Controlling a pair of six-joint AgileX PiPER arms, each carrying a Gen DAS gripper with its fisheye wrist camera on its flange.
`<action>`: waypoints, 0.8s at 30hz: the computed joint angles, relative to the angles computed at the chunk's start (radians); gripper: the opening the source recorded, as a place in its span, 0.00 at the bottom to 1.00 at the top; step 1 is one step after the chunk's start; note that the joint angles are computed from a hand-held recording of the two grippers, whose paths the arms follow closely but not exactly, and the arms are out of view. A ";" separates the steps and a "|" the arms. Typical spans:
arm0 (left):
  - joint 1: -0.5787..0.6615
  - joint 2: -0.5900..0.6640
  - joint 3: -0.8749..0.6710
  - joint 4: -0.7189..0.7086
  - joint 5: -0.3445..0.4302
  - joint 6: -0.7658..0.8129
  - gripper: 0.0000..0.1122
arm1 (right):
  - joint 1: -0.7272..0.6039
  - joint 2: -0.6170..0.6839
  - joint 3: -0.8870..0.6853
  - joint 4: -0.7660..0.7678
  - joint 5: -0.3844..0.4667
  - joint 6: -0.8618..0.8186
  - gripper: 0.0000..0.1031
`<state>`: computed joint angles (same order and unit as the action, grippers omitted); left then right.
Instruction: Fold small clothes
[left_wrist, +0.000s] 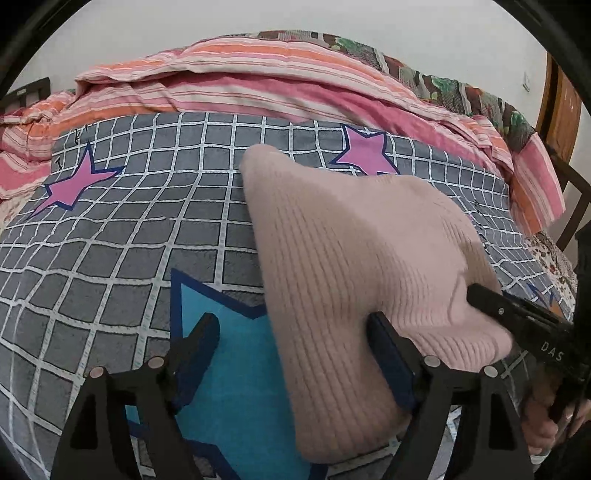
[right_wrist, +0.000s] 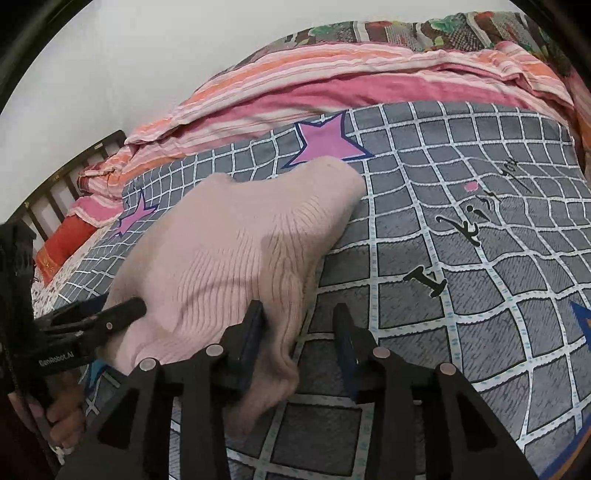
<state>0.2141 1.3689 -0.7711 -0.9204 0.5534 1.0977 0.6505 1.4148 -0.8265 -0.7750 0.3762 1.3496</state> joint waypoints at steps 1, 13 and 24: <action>-0.006 -0.004 0.015 -0.029 -0.021 0.034 0.75 | 0.018 -0.006 0.007 -0.043 0.023 0.045 0.39; -0.031 -0.029 0.066 -0.119 -0.097 0.115 0.77 | 0.038 0.006 -0.002 -0.102 0.077 0.109 0.51; -0.048 -0.050 0.093 -0.159 -0.140 0.157 0.77 | 0.065 0.011 -0.007 -0.138 0.115 0.155 0.55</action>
